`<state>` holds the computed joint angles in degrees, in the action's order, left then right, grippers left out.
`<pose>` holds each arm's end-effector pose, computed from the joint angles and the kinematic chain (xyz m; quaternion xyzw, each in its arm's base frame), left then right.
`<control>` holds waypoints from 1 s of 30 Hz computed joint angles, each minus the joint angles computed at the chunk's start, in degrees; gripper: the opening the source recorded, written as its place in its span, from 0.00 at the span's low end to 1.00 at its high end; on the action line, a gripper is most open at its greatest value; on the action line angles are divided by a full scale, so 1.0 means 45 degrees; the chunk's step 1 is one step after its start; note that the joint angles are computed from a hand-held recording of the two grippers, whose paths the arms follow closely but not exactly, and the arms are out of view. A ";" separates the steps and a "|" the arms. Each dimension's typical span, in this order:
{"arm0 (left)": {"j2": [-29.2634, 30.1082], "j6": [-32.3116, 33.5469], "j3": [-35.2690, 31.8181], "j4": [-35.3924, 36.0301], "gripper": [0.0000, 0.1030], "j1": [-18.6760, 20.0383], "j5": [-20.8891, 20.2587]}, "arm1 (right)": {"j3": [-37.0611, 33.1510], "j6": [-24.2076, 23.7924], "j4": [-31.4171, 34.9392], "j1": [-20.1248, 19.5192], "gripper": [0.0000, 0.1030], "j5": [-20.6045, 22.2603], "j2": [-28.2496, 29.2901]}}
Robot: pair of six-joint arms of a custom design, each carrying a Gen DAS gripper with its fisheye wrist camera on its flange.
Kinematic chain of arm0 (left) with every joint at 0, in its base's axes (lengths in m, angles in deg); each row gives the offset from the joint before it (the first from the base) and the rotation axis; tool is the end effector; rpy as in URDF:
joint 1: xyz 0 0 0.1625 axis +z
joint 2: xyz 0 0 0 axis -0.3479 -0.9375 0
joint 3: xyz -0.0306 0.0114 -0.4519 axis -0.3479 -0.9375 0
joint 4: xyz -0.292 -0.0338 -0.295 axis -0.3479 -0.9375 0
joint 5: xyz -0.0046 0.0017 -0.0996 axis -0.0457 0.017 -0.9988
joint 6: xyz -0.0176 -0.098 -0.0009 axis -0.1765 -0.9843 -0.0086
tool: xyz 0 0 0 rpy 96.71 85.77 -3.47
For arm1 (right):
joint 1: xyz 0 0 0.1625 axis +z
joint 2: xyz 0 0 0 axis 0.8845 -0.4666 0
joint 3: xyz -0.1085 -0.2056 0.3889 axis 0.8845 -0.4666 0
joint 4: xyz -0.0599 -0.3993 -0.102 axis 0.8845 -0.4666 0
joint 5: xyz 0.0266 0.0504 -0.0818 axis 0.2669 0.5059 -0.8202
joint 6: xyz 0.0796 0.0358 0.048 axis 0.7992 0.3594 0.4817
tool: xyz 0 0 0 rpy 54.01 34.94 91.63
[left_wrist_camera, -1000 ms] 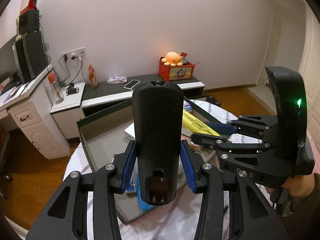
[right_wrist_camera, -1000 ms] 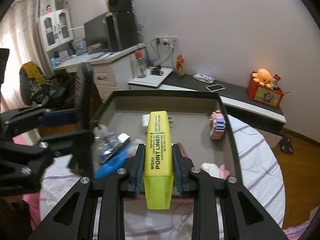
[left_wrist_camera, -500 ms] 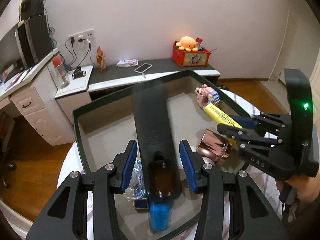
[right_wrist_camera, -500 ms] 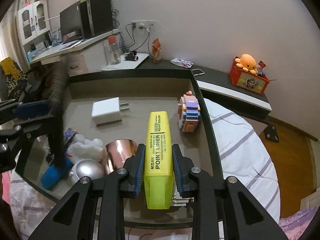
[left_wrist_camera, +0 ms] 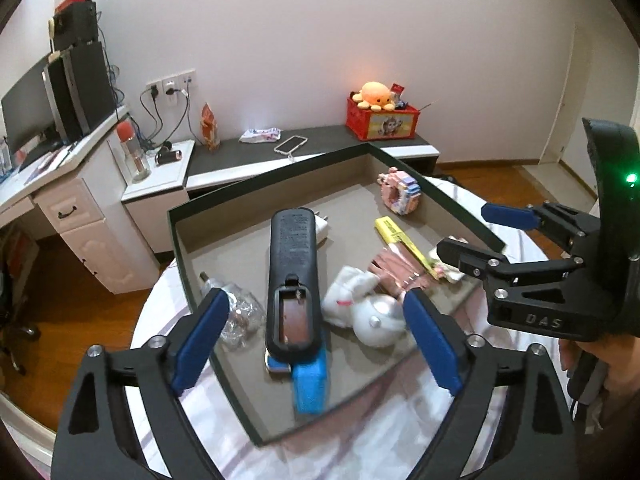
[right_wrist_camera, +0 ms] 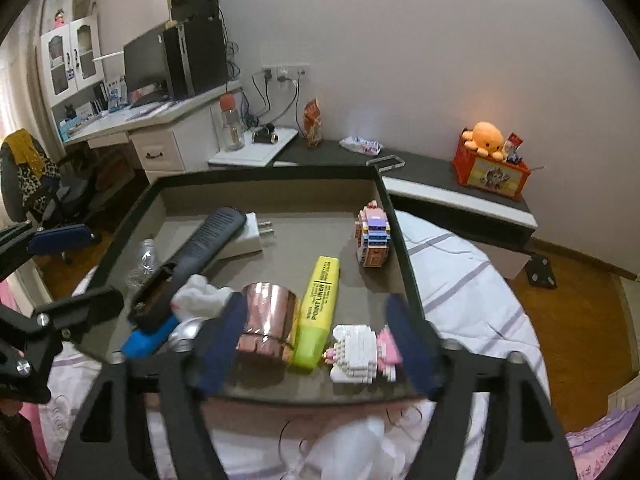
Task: Organize rigid objects
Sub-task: 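Lower the remote and highlighter into the pink box and open both tools, then lower the left tool onto the black hair clip and close on it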
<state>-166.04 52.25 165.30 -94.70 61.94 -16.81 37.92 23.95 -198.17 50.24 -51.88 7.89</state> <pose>-0.1880 -0.4636 0.2869 0.0932 0.8462 -0.3793 0.3624 0.3248 -0.5237 0.1340 0.4437 -0.8497 0.2108 0.1917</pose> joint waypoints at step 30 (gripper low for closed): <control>-0.0553 -0.8689 0.1470 0.7902 0.99 -0.3108 -0.1134 | 0.5362 0.0404 -0.1374 -0.0867 1.00 -0.0417 -0.4154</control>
<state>-168.53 13.15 171.91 -59.14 47.96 -21.91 62.05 25.76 -204.35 46.34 -53.76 -10.80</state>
